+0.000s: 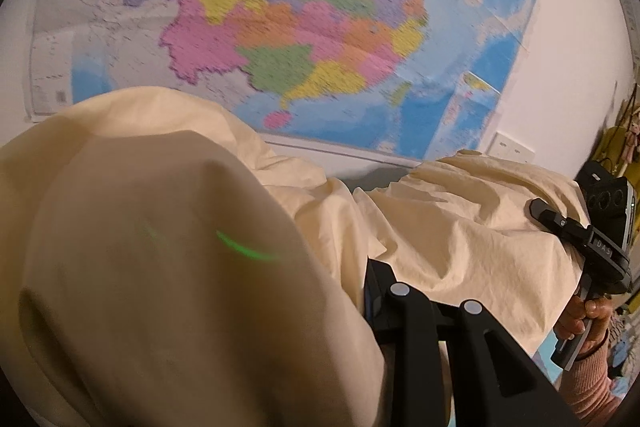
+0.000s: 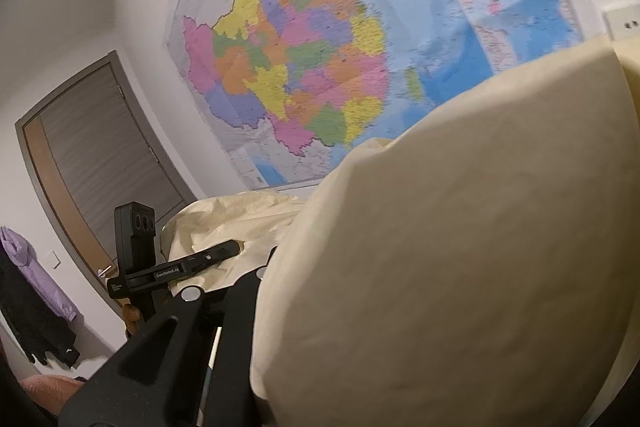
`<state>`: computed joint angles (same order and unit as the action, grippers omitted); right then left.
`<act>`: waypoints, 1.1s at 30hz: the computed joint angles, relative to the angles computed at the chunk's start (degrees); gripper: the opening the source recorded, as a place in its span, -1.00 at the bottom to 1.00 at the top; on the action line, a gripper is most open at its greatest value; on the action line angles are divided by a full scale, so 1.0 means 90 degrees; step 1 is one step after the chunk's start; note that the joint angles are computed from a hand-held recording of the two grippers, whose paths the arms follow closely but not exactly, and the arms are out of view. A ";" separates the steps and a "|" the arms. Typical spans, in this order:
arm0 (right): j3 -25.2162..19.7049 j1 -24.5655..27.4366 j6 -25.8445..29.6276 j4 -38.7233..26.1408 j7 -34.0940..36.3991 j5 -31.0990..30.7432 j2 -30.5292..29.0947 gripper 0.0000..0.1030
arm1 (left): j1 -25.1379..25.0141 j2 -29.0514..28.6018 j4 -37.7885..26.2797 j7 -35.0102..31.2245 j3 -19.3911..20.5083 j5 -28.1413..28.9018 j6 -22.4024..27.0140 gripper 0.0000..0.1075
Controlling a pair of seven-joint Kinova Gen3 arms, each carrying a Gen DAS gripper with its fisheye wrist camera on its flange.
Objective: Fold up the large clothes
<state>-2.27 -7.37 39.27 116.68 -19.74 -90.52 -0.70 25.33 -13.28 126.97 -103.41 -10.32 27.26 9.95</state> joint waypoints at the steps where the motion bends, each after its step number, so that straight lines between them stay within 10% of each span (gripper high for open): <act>1: -0.0026 -0.0031 -0.0003 -0.0074 0.0005 -0.0018 0.0078 -0.71 | -0.0075 -0.0012 -0.0023 0.0018 0.0010 -0.0045 0.0039 -0.51; 33: -0.0950 -0.0663 -0.0392 -0.1648 0.0013 -0.0173 0.1834 -0.71 | -0.1908 -0.0096 -0.0542 -0.0240 -0.0328 -0.0429 0.0800 -0.52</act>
<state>-10.83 -13.34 35.75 101.84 -19.62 -92.08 15.81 8.16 -14.15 122.09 -105.57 -13.28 23.40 17.15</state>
